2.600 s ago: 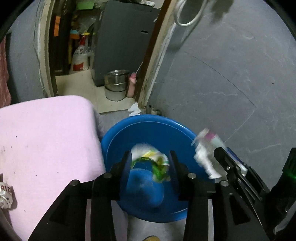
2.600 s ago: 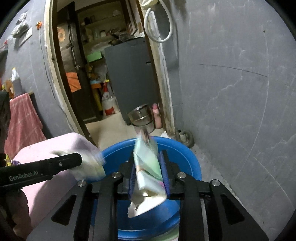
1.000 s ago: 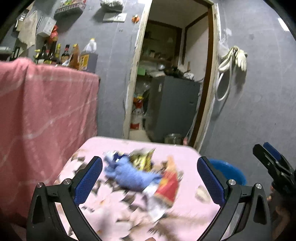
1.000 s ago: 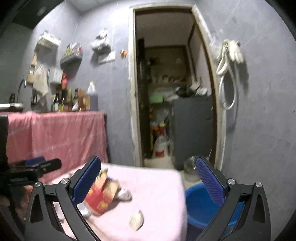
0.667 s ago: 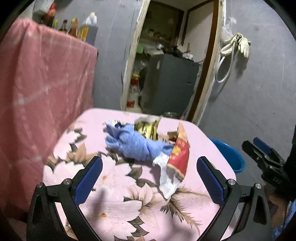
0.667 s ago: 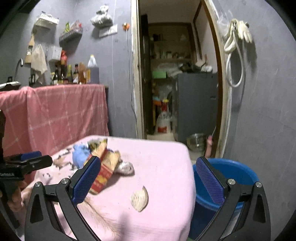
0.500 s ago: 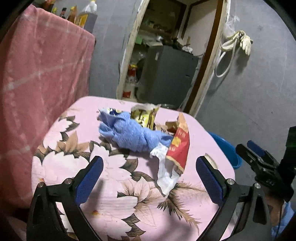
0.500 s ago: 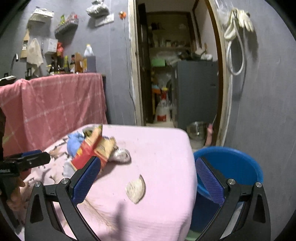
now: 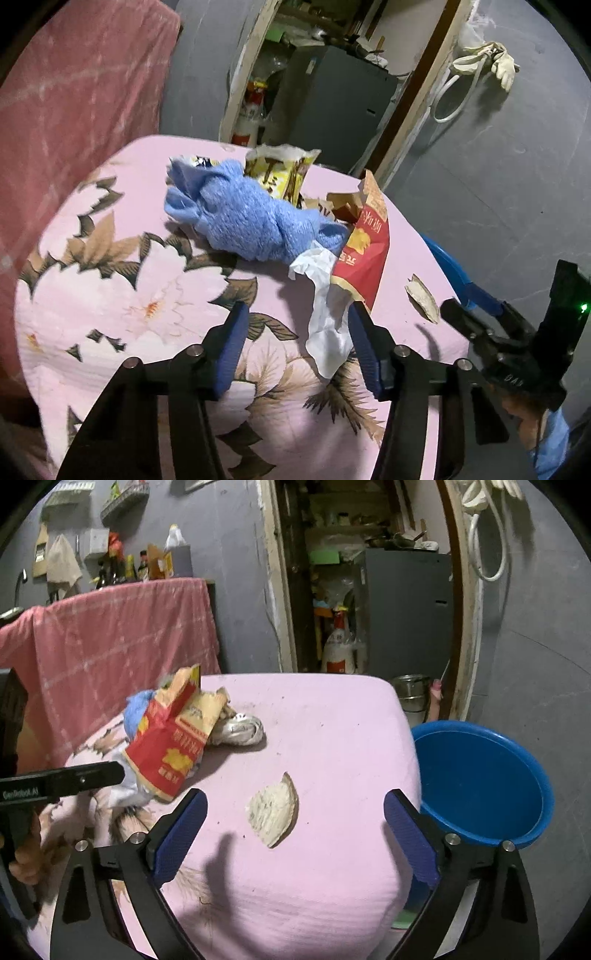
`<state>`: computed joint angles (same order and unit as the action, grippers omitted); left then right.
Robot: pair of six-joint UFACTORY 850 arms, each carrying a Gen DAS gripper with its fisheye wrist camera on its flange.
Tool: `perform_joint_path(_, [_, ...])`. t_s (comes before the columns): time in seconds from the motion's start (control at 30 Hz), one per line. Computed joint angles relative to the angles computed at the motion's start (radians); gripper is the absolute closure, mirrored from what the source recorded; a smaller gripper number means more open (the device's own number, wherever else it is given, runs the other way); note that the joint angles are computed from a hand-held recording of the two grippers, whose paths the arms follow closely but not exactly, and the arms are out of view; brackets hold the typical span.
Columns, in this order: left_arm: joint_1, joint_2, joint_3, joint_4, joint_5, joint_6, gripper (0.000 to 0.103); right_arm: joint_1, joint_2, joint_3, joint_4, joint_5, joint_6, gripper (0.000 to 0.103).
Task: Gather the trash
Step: 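Move both tools back over the table toward the remaining trash, then grasp the bread crust with the right tool while the left tool grasps the white tissue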
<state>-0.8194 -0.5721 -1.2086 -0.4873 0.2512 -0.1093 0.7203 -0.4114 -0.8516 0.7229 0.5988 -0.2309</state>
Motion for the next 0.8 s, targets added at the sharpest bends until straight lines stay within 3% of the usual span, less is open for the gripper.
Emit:
perform_joint_path(0.17, [0.018,-0.003,-0.007,0.196,-0.024,-0.199,0.068,-0.007,-0.023,-0.026,0.002,-0.034,-0.020,0.019])
perform_joint_path(0.33, [0.030,-0.009,-0.019,0.320,-0.033,-0.331,0.083,-0.007,-0.042,-0.048,0.005,-0.059,-0.055,0.035])
perform_joint_path(0.43, [0.028,-0.006,-0.018,0.308,-0.028,-0.316,0.095,-0.008,-0.056,-0.062,0.000,-0.080,-0.061,0.042])
perform_joint_path(0.53, [0.020,0.002,-0.008,0.265,-0.014,-0.262,0.100,-0.001,-0.064,-0.070,0.030,-0.080,-0.111,0.047])
perform_joint_path(0.67, [0.008,0.006,-0.006,0.200,-0.005,-0.187,0.102,-0.002,-0.065,-0.071,0.017,-0.080,-0.101,0.051])
perform_joint_path(0.8, [-0.011,0.008,-0.003,0.032,0.012,-0.014,0.103,-0.011,-0.063,-0.064,-0.050,-0.074,-0.025,0.061])
